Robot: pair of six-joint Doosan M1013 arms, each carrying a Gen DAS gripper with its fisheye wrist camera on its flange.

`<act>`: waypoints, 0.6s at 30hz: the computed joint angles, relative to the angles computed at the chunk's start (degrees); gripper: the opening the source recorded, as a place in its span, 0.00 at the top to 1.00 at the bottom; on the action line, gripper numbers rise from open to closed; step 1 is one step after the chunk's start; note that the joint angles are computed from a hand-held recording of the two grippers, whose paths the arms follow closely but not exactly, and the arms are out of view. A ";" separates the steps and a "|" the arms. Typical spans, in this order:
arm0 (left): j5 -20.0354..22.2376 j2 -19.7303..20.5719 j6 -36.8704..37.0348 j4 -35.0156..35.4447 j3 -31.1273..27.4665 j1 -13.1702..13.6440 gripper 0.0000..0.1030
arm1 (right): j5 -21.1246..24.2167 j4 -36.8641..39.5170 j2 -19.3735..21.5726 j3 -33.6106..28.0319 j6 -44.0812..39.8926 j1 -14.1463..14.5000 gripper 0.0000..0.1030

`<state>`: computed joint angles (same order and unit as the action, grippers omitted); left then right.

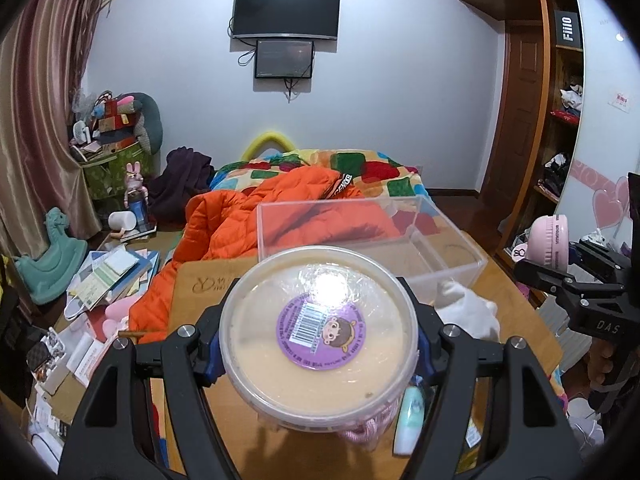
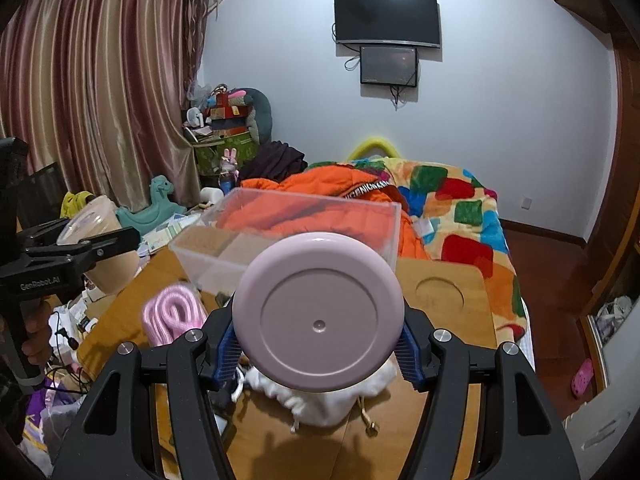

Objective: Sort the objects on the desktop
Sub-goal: 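Carry both items over the clear box and open both tools to drop them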

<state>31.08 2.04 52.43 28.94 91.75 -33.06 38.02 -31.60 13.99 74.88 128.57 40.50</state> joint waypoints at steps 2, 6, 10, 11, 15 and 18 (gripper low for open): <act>0.18 0.59 1.51 -1.18 -0.93 0.39 0.32 | 0.12 0.91 0.41 -0.94 -1.30 -0.31 0.42; 0.45 1.73 4.55 -4.14 -2.77 1.18 0.32 | 0.27 2.15 1.58 -3.27 -3.20 -0.92 0.42; 0.98 3.05 7.09 -6.43 -4.70 1.95 0.32 | -0.28 5.50 2.93 -5.50 -6.18 -1.88 0.42; 1.17 3.42 7.66 -6.95 -5.22 2.17 0.32 | -0.17 5.93 3.23 -6.02 -6.74 -1.98 0.42; 2.35 5.05 9.18 -8.15 -7.25 2.68 0.32 | 0.62 9.44 5.08 -8.61 -10.25 -3.08 0.42; 3.09 6.28 11.25 -10.33 -8.82 3.18 0.32 | 1.48 13.07 6.37 -10.18 -13.54 -4.04 0.42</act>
